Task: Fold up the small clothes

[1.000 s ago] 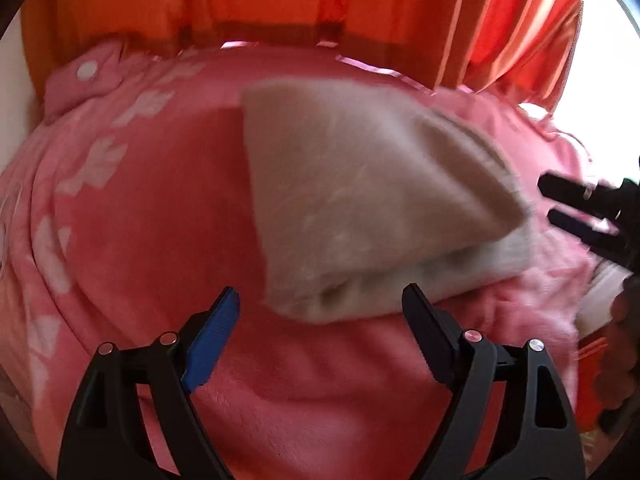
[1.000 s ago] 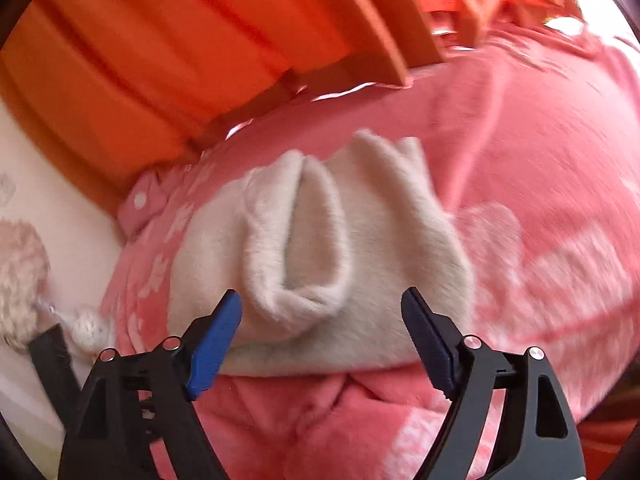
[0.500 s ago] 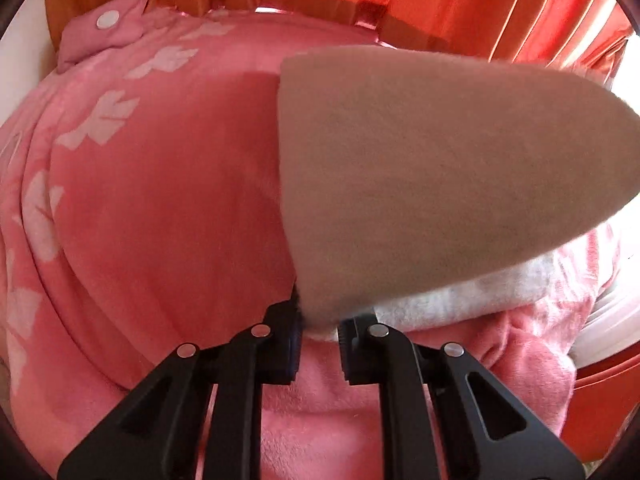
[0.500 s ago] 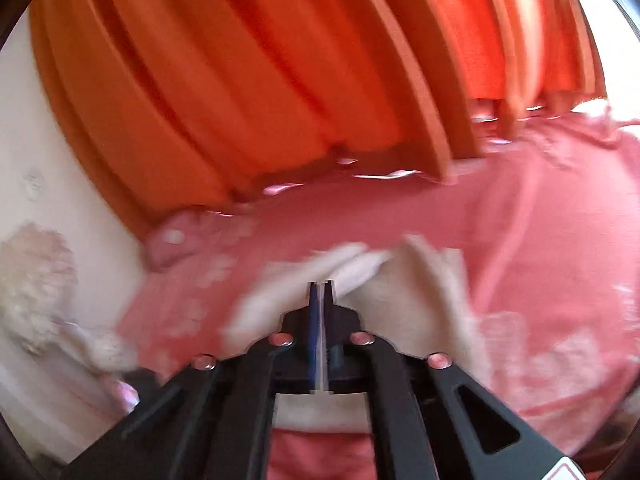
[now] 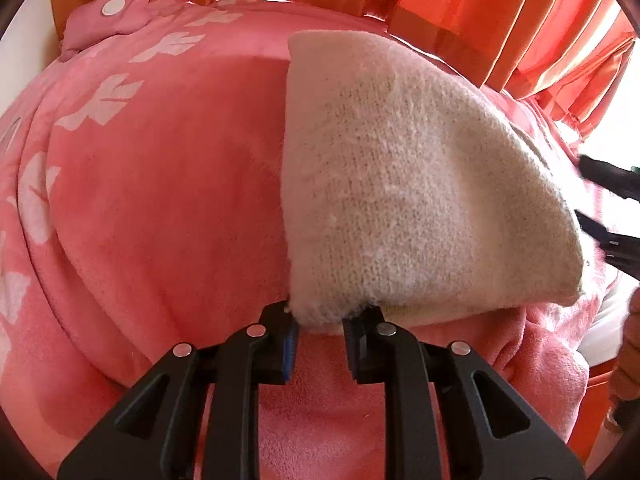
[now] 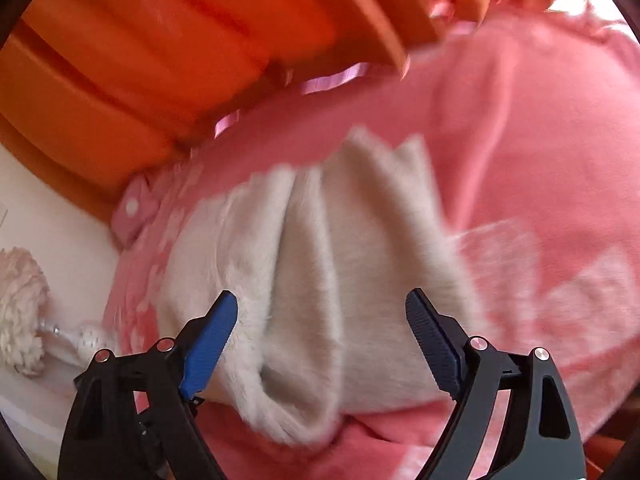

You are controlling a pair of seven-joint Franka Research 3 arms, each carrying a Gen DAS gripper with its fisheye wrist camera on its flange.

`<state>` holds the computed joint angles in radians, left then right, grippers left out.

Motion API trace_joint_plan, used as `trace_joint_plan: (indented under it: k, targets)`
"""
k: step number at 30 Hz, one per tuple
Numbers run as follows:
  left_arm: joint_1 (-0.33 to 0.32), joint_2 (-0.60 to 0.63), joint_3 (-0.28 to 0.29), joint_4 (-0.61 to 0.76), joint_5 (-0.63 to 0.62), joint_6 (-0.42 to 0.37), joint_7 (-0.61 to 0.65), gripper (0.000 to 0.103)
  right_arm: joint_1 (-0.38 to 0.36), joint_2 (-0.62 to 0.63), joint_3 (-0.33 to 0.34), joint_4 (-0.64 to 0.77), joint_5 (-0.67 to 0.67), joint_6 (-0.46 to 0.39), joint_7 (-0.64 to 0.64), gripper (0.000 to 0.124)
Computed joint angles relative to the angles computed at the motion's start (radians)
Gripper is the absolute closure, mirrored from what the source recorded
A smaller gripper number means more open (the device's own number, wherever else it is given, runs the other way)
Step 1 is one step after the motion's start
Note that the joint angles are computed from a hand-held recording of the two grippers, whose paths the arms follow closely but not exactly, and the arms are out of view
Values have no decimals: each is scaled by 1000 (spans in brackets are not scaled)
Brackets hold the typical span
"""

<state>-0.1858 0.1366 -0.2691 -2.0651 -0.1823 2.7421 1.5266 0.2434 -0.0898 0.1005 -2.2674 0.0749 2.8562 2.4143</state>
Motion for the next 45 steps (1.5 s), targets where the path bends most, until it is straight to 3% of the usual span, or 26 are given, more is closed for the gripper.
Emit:
trace_joint_plan:
  k: [2,3,5,6,7,9,10,13,15,16,18,19,21,23,25,26,29,31,33,36,37,39,41,45]
  targets:
    - [-6,-2,3,-3,22,-2,-19,84,99,86,-74,77,234,-23,-155,38]
    - [-8,-2,5,-3,30,-5,-26,84,113,114,-79,113,262,-35,-171,38]
    - [-7,1,5,0,31,-11,-30,83,135,141,-89,170,151,-68,-139,62]
    - [-7,-1,4,1,31,-14,-36,83,145,150,-94,209,68,-115,-119,99]
    - [-8,-5,5,1,32,-16,-43,83,147,153,-95,225,-30,-117,-58,104]
    - [-6,-23,0,-9,14,-5,-30,84,149,82,-101,179,-185,-16,42,107]
    - [-8,-34,0,-18,14,7,-24,84,136,30,-100,161,-349,-10,158,108]
    - [-13,-47,-10,-24,-43,15,41,84,27,-68,-25,103,-612,-40,352,108]
    - [-28,-25,-5,-10,-8,8,29,84,-24,-92,-11,43,-604,-110,335,108]
    - [-33,-10,-5,-1,3,-2,20,84,-13,-60,-42,21,-496,-154,253,108]
    - [-41,14,-5,9,28,-7,-5,84,-7,20,-76,-9,-403,-130,207,106]
    - [-42,12,-7,5,37,2,-10,84,-12,15,-80,-42,-444,-73,254,106]
    - [-37,-9,-16,-7,32,3,14,85,-18,-17,-73,-52,-467,-80,276,103]
    - [-21,-44,-33,-24,-54,-5,99,85,-33,-62,-56,-61,-487,-97,270,101]
    - [-14,-121,-37,-66,-213,-8,239,85,-45,-75,-24,-26,-590,-174,346,97]
    - [-24,-143,-25,-75,-254,-10,274,85,-63,-103,5,-16,-625,-243,362,97]
    - [-58,-194,18,-79,-343,21,361,80,-71,-131,24,-3,-693,-272,437,95]
    - [-75,-169,31,-34,-314,47,337,76,-51,-125,-12,4,-626,-158,387,94]
    - [-82,-107,31,32,-233,68,272,76,-42,-89,-14,42,-584,-119,321,95]
    - [-92,17,24,152,-77,41,150,76,-14,41,-30,159,-563,-166,219,95]
    - [-101,63,27,198,-10,2,92,76,-9,93,-31,201,-523,-233,168,96]
    - [-108,126,28,246,69,-28,21,75,-54,187,-1,232,-455,-274,63,100]
    - [-138,135,52,241,205,2,-56,74,-81,162,34,235,-506,-296,121,101]
    - [-108,134,17,233,262,7,-78,71,62,46,-101,161,-608,-246,251,104]
